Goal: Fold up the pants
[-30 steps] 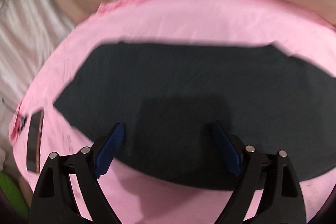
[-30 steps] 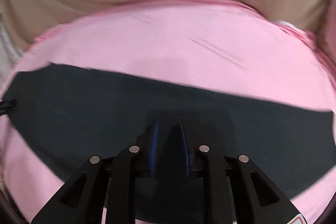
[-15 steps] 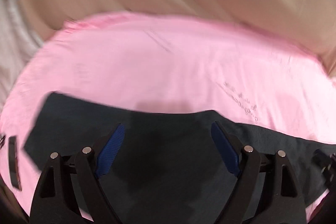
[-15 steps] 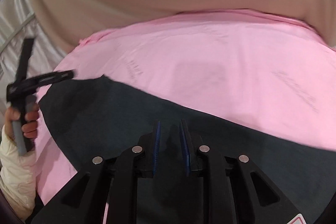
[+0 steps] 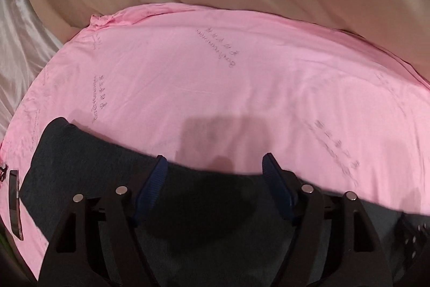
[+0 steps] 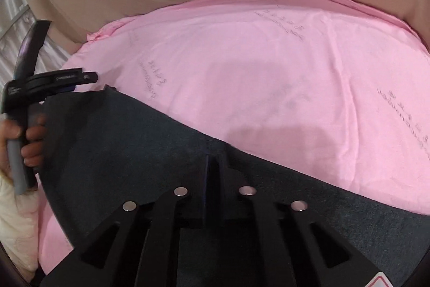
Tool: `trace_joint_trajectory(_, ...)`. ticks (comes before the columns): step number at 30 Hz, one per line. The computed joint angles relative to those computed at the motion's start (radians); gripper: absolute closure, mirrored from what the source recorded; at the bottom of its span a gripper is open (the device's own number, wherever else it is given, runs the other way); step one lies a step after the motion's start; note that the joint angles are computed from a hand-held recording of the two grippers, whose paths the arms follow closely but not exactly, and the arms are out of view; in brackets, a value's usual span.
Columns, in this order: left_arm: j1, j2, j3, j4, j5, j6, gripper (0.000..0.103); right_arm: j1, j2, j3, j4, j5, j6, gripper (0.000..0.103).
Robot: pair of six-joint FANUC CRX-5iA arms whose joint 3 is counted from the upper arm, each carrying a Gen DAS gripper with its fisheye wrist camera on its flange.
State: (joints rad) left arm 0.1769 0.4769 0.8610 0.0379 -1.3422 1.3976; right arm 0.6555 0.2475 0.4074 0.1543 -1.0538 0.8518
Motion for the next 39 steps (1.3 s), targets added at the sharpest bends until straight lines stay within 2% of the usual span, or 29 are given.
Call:
trace_joint_trajectory(2, 0.012, -0.077, -0.109, 0.018, 0.061, -0.051, 0.029, 0.025, -0.093, -0.131, 0.132, 0.043, -0.118, 0.089)
trace_joint_trajectory(4, 0.032, -0.158, -0.223, 0.048, 0.137, -0.117, 0.018, 0.037, -0.187, -0.246, 0.210, 0.057, -0.191, 0.086)
trace_joint_trajectory(7, 0.053, -0.297, -0.417, 0.045, 0.249, -0.194, 0.015, 0.048, -0.324, -0.414, 0.340, -0.023, -0.321, 0.085)
trace_joint_trajectory(8, 0.051, -0.330, -0.461, 0.001, 0.266, -0.197, 0.015, 0.045, -0.379, -0.478, 0.368, -0.070, -0.364, 0.085)
trace_joint_trajectory(10, 0.050, -0.355, -0.499, -0.066, 0.266, -0.188, 0.015, 0.025, -0.455, -0.557, 0.385, -0.145, -0.420, 0.086)
trace_joint_trajectory(12, 0.055, -0.346, -0.506, -0.140, 0.235, -0.142, 0.014, -0.034, -0.593, -0.657, 0.340, -0.113, -0.459, 0.103)
trace_joint_trajectory(13, 0.074, -0.351, -0.527, -0.114, 0.246, -0.139, 0.013, -0.043, -0.627, -0.678, 0.357, -0.146, -0.511, 0.103)
trace_joint_trajectory(14, 0.090, -0.356, -0.536, -0.090, 0.248, -0.134, 0.013, -0.043, -0.654, -0.709, 0.426, -0.231, -0.560, 0.101)
trace_joint_trajectory(15, 0.091, -0.352, -0.522, -0.104, 0.233, -0.115, 0.013, -0.031, -0.669, -0.726, 0.485, -0.315, -0.591, 0.088)
trace_joint_trajectory(16, 0.081, -0.352, -0.507, -0.139, 0.224, -0.089, 0.014, -0.028, -0.695, -0.737, 0.501, -0.346, -0.615, 0.086)
trace_joint_trajectory(17, 0.070, -0.363, -0.502, -0.180, 0.229, -0.054, 0.014, -0.033, -0.752, -0.764, 0.502, -0.332, -0.650, 0.086)
trace_joint_trajectory(19, 0.071, -0.394, -0.516, -0.178, 0.250, -0.043, 0.014, -0.024, -0.835, -0.809, 0.526, -0.328, -0.709, 0.075)
trace_joint_trajectory(20, 0.076, -0.409, -0.526, -0.158, 0.252, -0.047, 0.014, -0.022, -0.852, -0.818, 0.533, -0.339, -0.709, 0.068)
trace_joint_trajectory(22, 0.076, -0.445, -0.553, -0.124, 0.264, -0.053, 0.014, -0.009, -0.861, -0.819, 0.527, -0.348, -0.711, 0.062)
trace_joint_trajectory(30, -0.012, -0.592, -0.696, -0.078, 0.346, -0.098, 0.011, -0.061, -0.872, -0.817, 0.439, -0.264, -0.658, 0.061)
trace_joint_trajectory(32, -0.031, -0.607, -0.717, -0.062, 0.345, -0.115, 0.010, -0.086, -0.861, -0.807, 0.403, -0.232, -0.630, 0.057)
trace_joint_trajectory(35, -0.061, -0.619, -0.738, -0.055, 0.333, -0.134, 0.010, -0.112, -0.832, -0.786, 0.368, -0.241, -0.614, 0.055)
trace_joint_trajectory(39, -0.084, -0.628, -0.755, -0.054, 0.317, -0.145, 0.010, -0.136, -0.847, -0.796, 0.340, -0.195, -0.620, 0.051)
